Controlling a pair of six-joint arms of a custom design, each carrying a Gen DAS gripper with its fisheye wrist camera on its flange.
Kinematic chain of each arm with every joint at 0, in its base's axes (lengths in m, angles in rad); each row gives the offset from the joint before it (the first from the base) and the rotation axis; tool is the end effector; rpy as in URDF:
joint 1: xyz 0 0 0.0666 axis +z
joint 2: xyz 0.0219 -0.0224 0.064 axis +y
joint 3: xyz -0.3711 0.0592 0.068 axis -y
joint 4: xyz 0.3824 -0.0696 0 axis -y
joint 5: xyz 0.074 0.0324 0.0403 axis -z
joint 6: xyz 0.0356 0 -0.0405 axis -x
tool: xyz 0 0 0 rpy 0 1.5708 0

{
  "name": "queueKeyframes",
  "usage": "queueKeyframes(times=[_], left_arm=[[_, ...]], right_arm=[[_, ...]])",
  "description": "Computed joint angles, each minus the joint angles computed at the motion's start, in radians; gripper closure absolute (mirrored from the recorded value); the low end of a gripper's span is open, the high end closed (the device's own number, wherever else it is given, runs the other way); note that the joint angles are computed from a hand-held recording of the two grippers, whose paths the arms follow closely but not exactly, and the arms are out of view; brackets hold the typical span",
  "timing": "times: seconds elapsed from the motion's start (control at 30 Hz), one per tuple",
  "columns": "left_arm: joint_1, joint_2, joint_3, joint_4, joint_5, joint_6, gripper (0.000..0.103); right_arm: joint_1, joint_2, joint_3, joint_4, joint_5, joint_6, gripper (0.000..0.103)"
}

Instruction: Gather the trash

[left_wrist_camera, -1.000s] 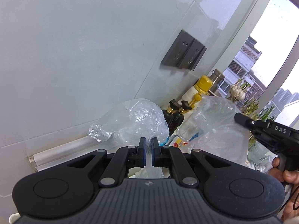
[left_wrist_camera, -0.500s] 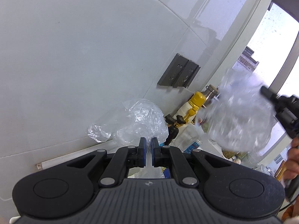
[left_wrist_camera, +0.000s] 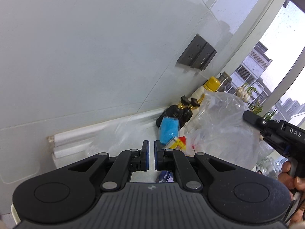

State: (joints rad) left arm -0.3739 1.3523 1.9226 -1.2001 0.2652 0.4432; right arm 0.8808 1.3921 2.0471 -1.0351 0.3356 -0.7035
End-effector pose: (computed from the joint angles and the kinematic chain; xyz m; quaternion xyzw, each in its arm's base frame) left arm 0.3848 -0.1614 0.6501 0.0293 0.8851 -0.2867 0.3655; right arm 0.2805 0.3208 0.7007 0.0210 0.8214 0.2965 0.4868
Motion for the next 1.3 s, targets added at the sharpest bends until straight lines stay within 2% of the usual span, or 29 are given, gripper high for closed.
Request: queueKeyframes(times=[0.17,0.3,0.47,0.5,0.57,0.67,0.93,1.0,1.03,1.1,1.13,1.17,1.3], left_arm=[[0.028,-0.053,-0.066,0.005,0.036,0.018,0.099],[0.051,-0.089,-0.112,0.018,0.049,0.031,0.099],[0.071,-0.131,-0.166,0.010,0.027,-0.010,0.098],[0.074,-0.134,-0.177,0.009,0.035,-0.024,0.093],[0.071,-0.140,-0.204,0.012,0.038,-0.050,0.073],[0.045,-0.135,-0.241,0.038,0.006,-0.105,0.058],[-0.026,-0.039,-0.236,0.053,-0.045,-0.235,0.055],[-0.038,-0.003,-0.211,0.041,-0.073,-0.265,0.056],[-0.044,0.015,-0.193,0.030,-0.090,-0.272,0.062],[-0.045,0.049,-0.151,0.000,-0.106,-0.268,0.083],[-0.042,0.064,-0.130,-0.015,-0.098,-0.257,0.099],[-0.036,0.073,-0.113,-0.024,-0.083,-0.241,0.099],[-0.011,0.072,-0.062,0.015,-0.021,-0.189,0.101]], right_arm=[[0.072,0.027,0.013,0.008,0.006,-0.041,0.103],[0.116,0.055,0.034,0.022,0.017,-0.039,0.103],[0.134,0.074,0.042,0.017,0.017,-0.045,0.103],[0.134,0.077,0.040,0.011,0.022,-0.047,0.103],[0.136,0.080,0.037,-0.008,0.038,-0.059,0.103],[0.144,0.059,-0.004,-0.018,0.065,-0.079,0.103],[0.127,0.004,-0.092,-0.040,0.068,-0.138,0.103],[0.124,-0.006,-0.102,-0.049,0.081,-0.138,0.103],[0.122,-0.011,-0.107,-0.054,0.090,-0.137,0.103],[0.117,-0.027,-0.120,-0.059,0.105,-0.137,0.103],[0.113,-0.035,-0.126,-0.060,0.112,-0.138,0.103],[0.110,-0.043,-0.130,-0.061,0.120,-0.138,0.103],[0.094,-0.076,-0.141,-0.056,0.156,-0.134,0.103]])
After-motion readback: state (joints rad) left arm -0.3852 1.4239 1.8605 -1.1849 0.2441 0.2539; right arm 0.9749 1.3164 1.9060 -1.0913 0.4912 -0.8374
